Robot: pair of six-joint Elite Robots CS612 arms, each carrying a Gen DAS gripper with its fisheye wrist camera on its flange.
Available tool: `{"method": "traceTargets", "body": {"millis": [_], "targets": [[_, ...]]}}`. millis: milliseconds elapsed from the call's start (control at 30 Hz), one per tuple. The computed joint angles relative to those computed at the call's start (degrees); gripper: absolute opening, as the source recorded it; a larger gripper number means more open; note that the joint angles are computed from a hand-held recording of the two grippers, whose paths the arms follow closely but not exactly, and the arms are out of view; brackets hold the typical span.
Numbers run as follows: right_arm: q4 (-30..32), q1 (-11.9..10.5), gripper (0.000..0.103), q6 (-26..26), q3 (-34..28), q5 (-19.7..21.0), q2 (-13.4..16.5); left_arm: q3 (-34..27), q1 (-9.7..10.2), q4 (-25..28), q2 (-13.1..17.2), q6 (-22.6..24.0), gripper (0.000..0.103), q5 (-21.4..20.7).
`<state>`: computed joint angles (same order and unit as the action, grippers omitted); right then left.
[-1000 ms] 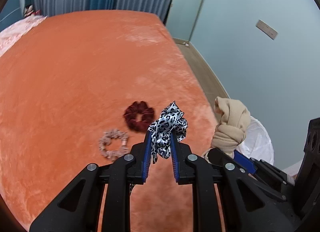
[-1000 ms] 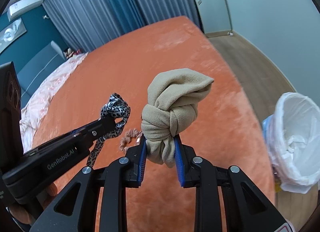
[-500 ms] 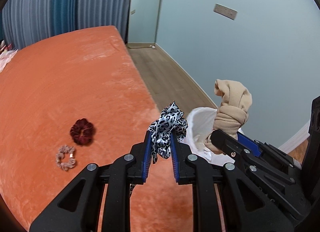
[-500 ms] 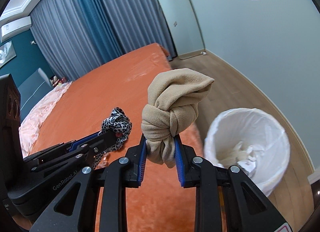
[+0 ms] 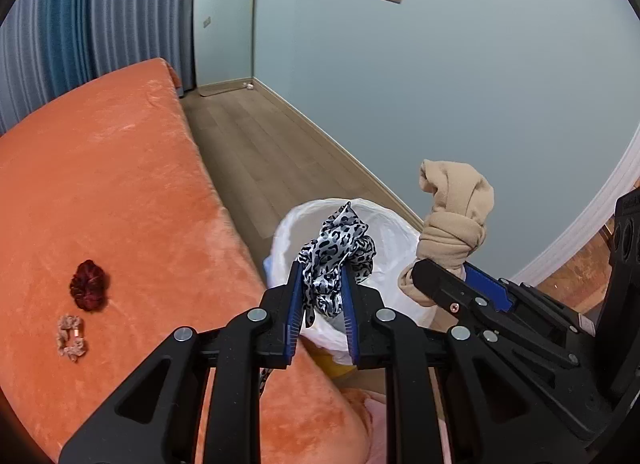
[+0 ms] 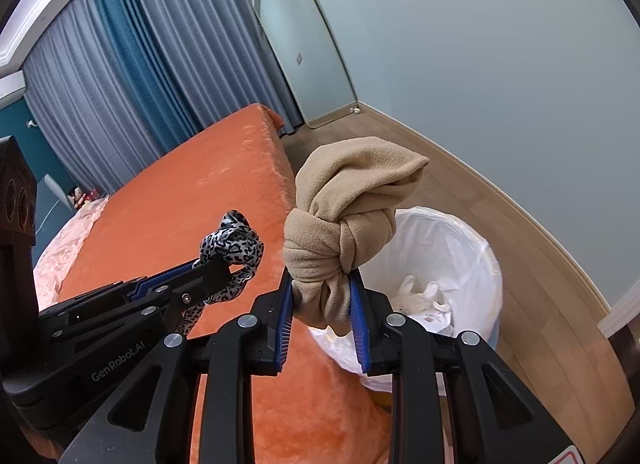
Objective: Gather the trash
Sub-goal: 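Carry the stocking and leopard-print tie over the bin and open both tools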
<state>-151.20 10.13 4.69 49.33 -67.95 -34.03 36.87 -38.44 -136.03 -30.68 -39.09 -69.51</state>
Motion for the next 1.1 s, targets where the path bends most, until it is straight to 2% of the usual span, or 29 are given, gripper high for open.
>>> {"method": "traceTargets", "body": {"millis": [400,533,567,600,1100], "targets": [[0.8,-1.1,0.025,2.3,0.2,-2.0,0.5,-20.1,0.51,9.8,10.9,0.7,0.021,-5.5],[1.3,-1.2,0.025,2.6,-0.2,-2.2,0.9,-27.4,0.68,13.2,14.7,0.4,0.037,-5.5],[2.0,-1.2,0.025,2.5,-1.3,-2.3,1.5,-28.8,0.74,14.0,15.4,-0.1,0.047,-5.2],[2.2,-1.2,0.025,2.5,-1.6,-2.4,1.6,-29.9,0.75,14.4,15.9,-0.6,0.052,-4.8],[4.6,-1.0,0.025,1.4,-4.0,-2.0,3.1,-14.6,1.41,8.5,8.6,-3.9,0.054,-2.3]]}}
